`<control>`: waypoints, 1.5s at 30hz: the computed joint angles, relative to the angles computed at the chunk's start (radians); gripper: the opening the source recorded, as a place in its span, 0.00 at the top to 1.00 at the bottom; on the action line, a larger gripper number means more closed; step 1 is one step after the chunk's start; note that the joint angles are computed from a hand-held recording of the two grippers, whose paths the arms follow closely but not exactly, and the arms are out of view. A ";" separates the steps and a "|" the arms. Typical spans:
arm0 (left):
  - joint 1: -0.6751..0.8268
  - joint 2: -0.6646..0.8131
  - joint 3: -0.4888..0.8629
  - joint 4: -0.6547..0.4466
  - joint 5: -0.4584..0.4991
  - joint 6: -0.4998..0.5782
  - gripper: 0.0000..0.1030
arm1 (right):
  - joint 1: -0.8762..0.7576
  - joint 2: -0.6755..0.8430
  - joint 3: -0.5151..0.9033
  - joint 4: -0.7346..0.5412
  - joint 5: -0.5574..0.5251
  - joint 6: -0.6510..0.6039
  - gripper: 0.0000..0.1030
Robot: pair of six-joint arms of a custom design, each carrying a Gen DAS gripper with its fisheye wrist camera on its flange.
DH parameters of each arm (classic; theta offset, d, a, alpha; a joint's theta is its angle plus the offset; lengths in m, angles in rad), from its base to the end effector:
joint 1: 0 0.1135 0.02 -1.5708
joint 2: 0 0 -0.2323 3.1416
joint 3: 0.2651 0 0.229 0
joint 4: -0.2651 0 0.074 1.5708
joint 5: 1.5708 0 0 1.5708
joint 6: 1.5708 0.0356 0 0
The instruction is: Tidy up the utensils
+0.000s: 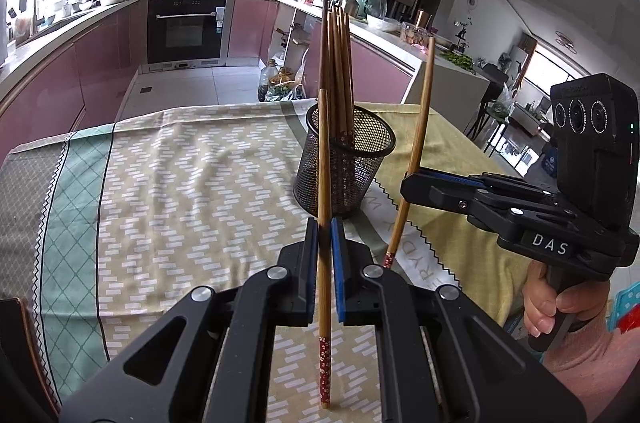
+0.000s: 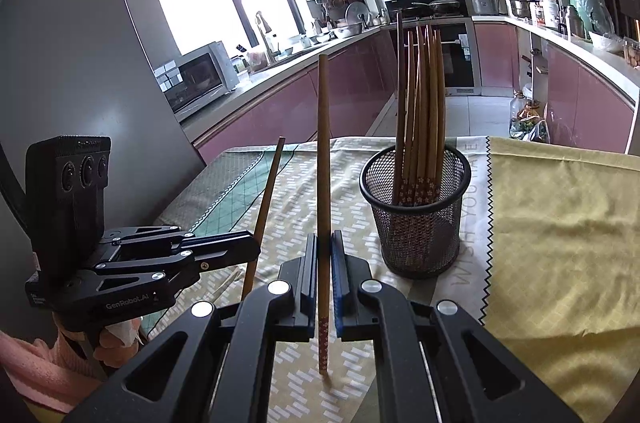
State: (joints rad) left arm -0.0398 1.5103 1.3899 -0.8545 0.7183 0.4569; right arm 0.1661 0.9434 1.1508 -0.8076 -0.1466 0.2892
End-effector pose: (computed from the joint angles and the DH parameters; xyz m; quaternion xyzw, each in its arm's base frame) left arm 0.2880 -0.0349 0.2950 0.3200 0.8421 -0.2718 0.3384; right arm 0.1744 0.0345 0.3441 0.0202 0.8826 0.1681 0.4386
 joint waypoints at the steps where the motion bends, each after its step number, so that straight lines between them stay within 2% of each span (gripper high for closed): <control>1: 0.001 0.001 0.004 -0.005 0.005 0.001 0.93 | -0.002 0.000 0.002 0.000 -0.001 -0.002 0.94; 45: 0.017 0.011 0.086 -0.047 0.071 -0.014 0.93 | 0.015 0.012 0.039 0.023 0.038 0.000 0.94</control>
State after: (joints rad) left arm -0.0230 1.5208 1.4761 -0.9015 0.7888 0.4429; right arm 0.1810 0.9551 1.1897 -0.7846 -0.1088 0.2894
